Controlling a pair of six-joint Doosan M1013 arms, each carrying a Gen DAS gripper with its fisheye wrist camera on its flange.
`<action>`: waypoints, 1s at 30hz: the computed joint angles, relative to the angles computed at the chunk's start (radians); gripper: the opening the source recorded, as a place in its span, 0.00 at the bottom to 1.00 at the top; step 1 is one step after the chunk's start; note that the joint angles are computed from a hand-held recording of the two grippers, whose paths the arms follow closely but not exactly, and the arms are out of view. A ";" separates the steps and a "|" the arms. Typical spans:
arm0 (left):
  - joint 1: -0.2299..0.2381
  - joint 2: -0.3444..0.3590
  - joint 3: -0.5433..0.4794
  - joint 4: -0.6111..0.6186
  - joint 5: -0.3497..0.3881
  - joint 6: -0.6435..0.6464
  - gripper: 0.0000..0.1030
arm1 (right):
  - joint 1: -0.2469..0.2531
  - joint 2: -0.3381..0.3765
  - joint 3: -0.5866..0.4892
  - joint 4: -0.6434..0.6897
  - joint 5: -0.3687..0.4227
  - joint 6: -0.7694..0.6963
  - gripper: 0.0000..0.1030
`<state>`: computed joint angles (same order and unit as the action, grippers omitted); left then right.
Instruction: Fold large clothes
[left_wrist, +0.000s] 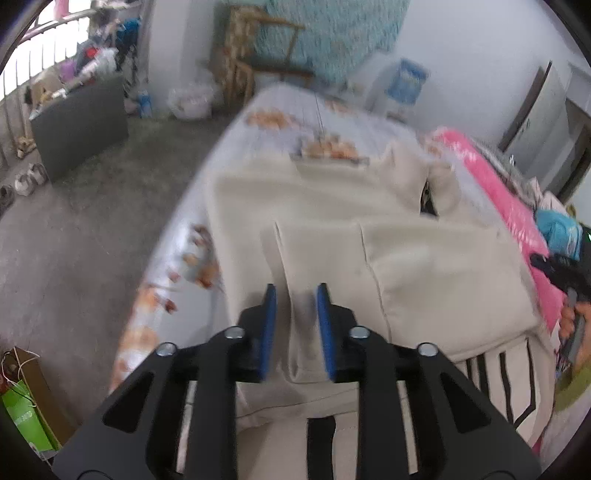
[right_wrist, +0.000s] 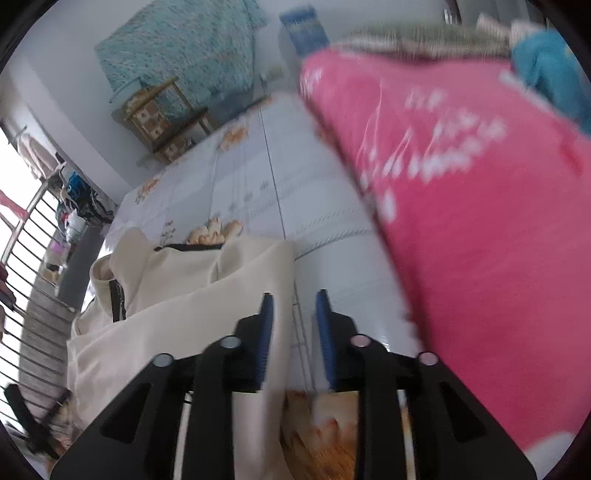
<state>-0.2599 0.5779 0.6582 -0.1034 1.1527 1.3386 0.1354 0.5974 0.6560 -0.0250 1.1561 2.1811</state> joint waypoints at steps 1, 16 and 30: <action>0.001 -0.012 0.015 -0.003 -0.025 0.003 0.26 | 0.015 -0.027 0.026 -0.040 -0.019 -0.020 0.31; -0.056 0.034 -0.060 0.045 0.115 0.127 0.54 | 0.112 -0.140 0.230 -0.158 0.057 -0.146 0.41; -0.086 0.045 -0.150 0.175 0.098 0.200 0.69 | 0.137 -0.190 0.215 -0.104 -0.044 -0.263 0.63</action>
